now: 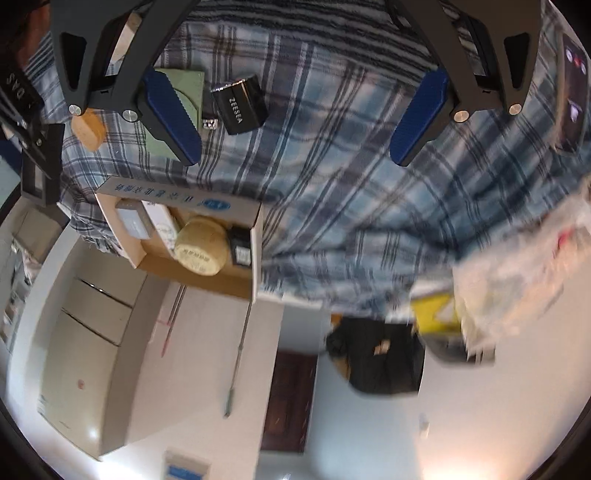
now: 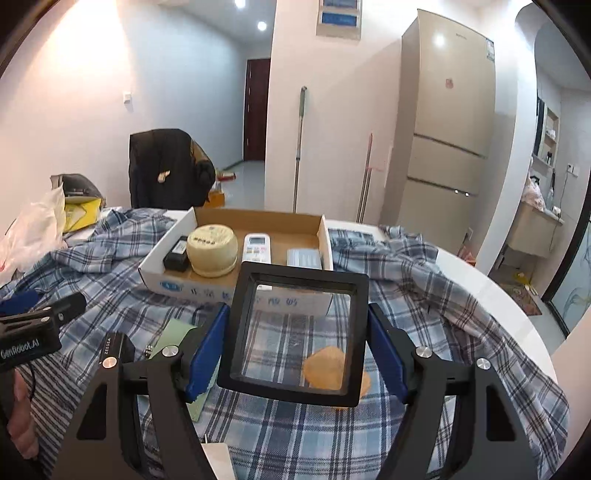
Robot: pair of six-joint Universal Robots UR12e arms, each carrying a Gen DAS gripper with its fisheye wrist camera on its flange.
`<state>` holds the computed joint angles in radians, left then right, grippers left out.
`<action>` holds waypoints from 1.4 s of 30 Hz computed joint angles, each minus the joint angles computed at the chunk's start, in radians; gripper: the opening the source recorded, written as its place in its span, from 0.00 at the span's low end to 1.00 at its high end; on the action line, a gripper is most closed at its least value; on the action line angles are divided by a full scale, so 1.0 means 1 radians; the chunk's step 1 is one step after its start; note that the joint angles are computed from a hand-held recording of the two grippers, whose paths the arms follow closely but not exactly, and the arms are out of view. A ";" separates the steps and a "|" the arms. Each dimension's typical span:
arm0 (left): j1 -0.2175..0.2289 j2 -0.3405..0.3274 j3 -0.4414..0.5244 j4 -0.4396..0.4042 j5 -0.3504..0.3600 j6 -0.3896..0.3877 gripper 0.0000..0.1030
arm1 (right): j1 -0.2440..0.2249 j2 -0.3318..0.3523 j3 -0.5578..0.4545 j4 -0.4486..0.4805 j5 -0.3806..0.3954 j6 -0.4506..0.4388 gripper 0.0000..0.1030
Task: Organize rigid objects
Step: 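Grasp the black ZEESEA case with the left tool while the right tool grasps the black square frame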
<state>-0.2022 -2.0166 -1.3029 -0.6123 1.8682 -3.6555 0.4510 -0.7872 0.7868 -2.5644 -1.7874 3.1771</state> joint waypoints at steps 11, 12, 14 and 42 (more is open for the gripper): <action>0.008 -0.028 0.099 -0.219 -0.159 0.049 0.93 | -0.010 0.003 -0.018 0.060 0.004 0.051 0.70; 0.006 -0.034 0.109 -0.238 -0.157 0.048 0.89 | -0.010 0.003 -0.017 0.059 0.002 0.052 0.70; 0.000 -0.043 0.131 -0.275 -0.141 0.054 0.84 | -0.010 0.002 -0.019 0.064 0.001 0.050 0.70; -0.006 -0.092 0.165 -0.319 -0.174 0.133 0.36 | -0.023 0.003 -0.039 0.144 0.054 0.085 0.70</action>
